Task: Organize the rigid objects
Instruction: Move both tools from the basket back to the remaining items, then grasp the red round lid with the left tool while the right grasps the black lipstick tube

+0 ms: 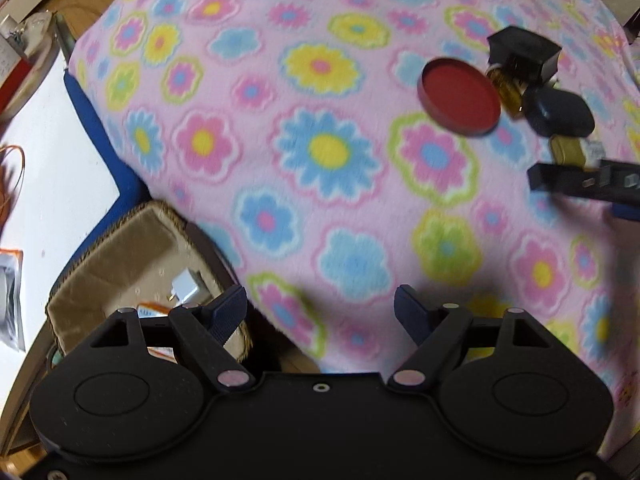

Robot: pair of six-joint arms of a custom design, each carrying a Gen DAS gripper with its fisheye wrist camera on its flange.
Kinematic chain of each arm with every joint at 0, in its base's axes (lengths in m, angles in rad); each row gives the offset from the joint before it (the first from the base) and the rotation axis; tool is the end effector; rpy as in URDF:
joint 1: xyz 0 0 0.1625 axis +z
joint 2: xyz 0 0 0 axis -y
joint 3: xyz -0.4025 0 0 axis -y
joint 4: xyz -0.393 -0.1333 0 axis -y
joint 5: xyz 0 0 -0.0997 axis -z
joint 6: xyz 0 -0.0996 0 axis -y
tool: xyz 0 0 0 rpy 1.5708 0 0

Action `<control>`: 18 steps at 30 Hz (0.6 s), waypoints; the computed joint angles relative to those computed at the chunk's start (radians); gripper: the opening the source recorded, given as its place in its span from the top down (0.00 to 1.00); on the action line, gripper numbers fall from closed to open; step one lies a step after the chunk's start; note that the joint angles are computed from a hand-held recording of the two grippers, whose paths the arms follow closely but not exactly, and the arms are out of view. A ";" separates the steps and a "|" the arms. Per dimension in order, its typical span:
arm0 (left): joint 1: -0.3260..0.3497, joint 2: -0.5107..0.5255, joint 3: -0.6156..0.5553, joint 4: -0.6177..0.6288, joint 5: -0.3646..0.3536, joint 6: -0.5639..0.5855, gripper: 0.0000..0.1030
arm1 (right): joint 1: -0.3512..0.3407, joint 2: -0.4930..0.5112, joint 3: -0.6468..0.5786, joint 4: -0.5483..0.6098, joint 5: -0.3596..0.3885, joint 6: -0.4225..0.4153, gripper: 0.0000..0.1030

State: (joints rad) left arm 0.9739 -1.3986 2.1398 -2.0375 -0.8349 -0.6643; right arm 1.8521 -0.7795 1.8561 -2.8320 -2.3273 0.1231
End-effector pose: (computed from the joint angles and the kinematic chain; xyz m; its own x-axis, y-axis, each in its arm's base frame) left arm -0.0789 -0.4721 0.1956 -0.7357 -0.0443 -0.6758 0.1111 0.9765 -0.1849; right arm 0.2245 -0.5430 0.0465 -0.7616 0.0357 0.6471 -0.1807 0.9472 -0.2650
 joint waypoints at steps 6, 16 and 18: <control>0.032 0.006 -0.015 -0.022 -0.006 0.010 0.25 | 0.007 0.082 -0.068 0.029 -0.015 0.010 0.17; 0.043 0.142 -0.107 -0.174 -0.005 0.113 0.16 | -0.052 0.001 -0.028 0.050 0.040 -0.036 0.72; 0.043 0.184 -0.130 -0.236 -0.019 0.159 0.16 | -0.062 -0.018 -0.016 0.043 0.048 -0.046 0.62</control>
State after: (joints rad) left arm 1.0168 -1.2144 2.0101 -2.2739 -0.8542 -0.5056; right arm 1.7899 -0.7974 1.8399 -2.7885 -2.2792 0.0771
